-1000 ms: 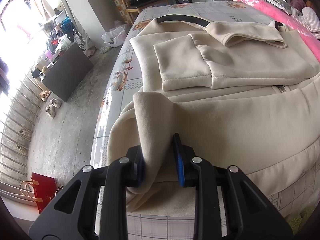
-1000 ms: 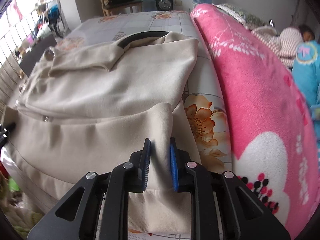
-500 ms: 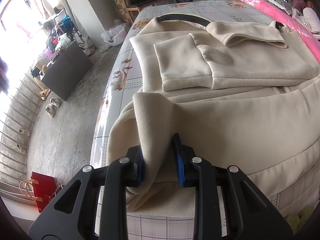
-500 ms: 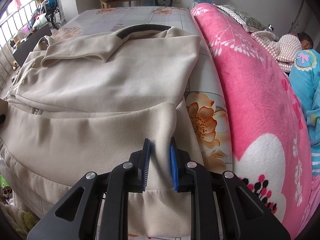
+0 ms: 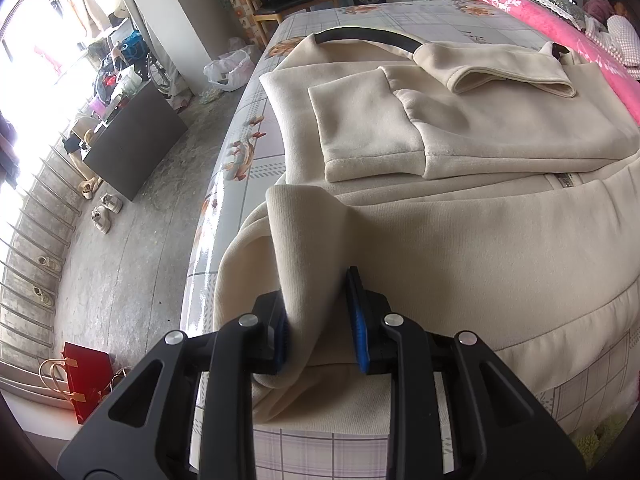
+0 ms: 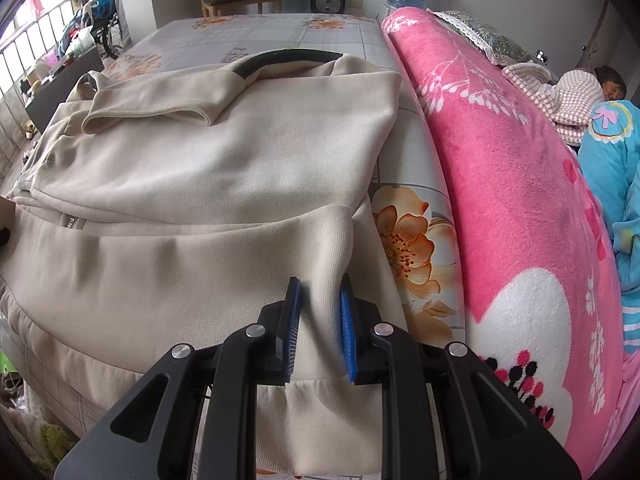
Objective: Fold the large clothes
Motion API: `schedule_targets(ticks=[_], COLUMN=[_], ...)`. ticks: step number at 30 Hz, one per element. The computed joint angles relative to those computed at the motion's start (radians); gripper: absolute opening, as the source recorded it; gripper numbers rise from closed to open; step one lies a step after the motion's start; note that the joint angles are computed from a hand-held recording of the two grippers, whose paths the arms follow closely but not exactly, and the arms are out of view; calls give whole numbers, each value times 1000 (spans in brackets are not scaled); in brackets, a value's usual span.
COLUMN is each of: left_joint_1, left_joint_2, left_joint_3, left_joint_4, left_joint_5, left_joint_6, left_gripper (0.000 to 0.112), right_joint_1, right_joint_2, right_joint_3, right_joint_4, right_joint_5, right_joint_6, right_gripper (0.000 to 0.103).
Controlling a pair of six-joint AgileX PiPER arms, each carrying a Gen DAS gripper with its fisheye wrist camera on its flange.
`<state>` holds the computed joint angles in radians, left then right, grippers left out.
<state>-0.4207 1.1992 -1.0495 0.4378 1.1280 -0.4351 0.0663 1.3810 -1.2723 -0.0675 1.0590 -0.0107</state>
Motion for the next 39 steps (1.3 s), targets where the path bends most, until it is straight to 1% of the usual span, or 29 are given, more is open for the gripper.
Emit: schedule_targets(ticks=[27, 31, 32, 34, 36, 39], left_joint_1=[-5, 1, 11, 16, 30, 56], left_joint_2=[-2, -19, -33, -55, -93, -186], left_joint_3=[3, 20, 32, 50, 69, 109], left_joint_4=[6, 7, 3, -3, -22, -63], left_joint_5=[2, -22, -39, -59, -84, -135], left_joint_6=[-6, -4, 3, 8, 26, 62], left_gripper=[24, 24, 22, 14, 7, 6], right_joint_1=[4, 0, 3, 8, 6, 7], right_joint_2=[2, -4, -12, -37, -68, -134], right_joint_3=[0, 4, 10, 19, 25, 38], right_joint_4=[-3, 2, -4, -9, -1, 5], right_joint_5=[-2, -12, -16, -23, -25, -27], right_joint_6=[2, 3, 11, 25, 32, 46], right_gripper=[19, 19, 18, 9, 7, 6])
